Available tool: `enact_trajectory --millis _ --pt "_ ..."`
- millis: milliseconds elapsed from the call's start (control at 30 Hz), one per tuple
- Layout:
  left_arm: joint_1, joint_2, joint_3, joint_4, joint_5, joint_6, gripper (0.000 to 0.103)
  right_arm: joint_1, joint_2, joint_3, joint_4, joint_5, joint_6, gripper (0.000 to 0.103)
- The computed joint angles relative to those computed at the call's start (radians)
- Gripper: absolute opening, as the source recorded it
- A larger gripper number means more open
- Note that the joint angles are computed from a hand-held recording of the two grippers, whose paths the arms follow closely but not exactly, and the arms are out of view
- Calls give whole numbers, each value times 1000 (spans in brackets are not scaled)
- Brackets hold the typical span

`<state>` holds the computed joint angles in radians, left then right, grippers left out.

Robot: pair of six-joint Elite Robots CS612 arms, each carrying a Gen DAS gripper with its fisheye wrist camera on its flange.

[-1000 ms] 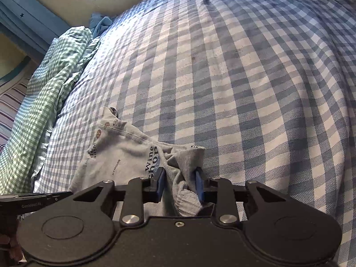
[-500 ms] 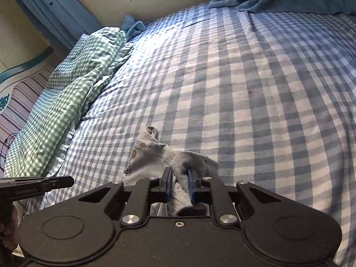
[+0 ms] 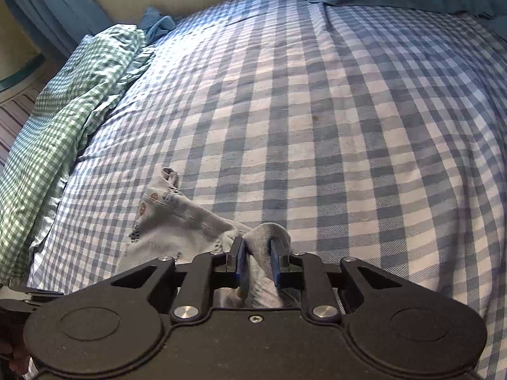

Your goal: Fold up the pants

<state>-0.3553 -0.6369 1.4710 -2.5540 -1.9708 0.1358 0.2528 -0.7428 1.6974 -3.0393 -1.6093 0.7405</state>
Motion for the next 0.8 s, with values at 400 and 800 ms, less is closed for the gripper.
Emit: enact_trajectory --millis 400,800 --pt "-20 19 -36 35 50 -60 66 -70 40 66 -150 232 133 88" --pt "-47 -16 -16 14 108 48 12 -12 6 -1 54 91 -68 22"
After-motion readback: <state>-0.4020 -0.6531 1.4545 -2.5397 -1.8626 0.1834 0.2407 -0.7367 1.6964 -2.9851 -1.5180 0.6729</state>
